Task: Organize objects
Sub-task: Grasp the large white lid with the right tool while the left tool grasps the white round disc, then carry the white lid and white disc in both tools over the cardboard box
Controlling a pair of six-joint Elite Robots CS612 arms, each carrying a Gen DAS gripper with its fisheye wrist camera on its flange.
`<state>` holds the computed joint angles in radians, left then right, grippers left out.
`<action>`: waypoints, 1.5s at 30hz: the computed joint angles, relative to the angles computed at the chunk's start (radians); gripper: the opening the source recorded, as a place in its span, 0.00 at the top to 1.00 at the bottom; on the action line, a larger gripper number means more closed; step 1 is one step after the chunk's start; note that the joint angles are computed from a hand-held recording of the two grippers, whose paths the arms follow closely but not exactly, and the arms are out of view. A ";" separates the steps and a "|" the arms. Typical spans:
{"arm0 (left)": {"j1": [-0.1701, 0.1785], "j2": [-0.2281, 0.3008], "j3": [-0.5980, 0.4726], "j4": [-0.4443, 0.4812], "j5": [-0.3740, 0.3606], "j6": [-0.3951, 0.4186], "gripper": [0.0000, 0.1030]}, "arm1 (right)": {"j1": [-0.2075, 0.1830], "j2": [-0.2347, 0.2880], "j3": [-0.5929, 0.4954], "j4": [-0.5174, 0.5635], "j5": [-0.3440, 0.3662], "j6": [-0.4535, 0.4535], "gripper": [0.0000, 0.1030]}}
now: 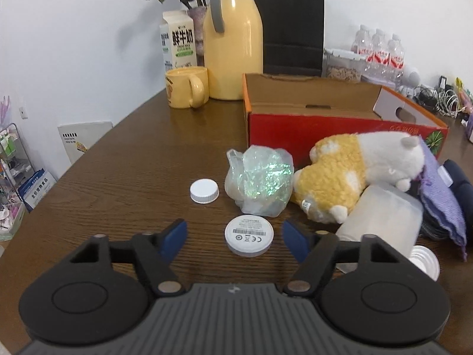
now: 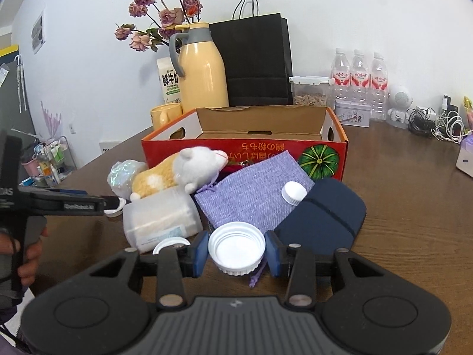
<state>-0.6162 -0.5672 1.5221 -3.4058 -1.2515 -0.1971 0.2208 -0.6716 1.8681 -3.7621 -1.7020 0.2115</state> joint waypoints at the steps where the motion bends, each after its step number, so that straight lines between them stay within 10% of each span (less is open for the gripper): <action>1: 0.001 0.004 -0.006 0.007 -0.002 0.001 0.30 | -0.001 0.001 -0.003 0.002 0.001 -0.001 0.62; 4: 0.004 0.014 -0.019 0.015 -0.017 0.012 0.34 | -0.002 0.004 -0.010 0.005 -0.001 0.000 0.62; 7: 0.011 0.016 -0.023 0.024 -0.066 0.020 0.61 | -0.003 0.007 -0.014 0.005 0.001 0.001 0.62; 31: -0.001 -0.015 -0.028 -0.227 -0.100 0.110 0.61 | -0.014 0.011 -0.076 -0.078 -0.040 -0.083 0.62; 45: -0.021 0.092 -0.308 -0.046 -0.069 0.061 0.61 | -0.064 0.055 -0.287 0.098 -0.036 -0.101 0.62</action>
<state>-0.6372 -0.4751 1.2137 -3.4518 -1.3209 -0.1357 0.1570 -0.6161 1.5809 -3.6641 -1.7376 0.1107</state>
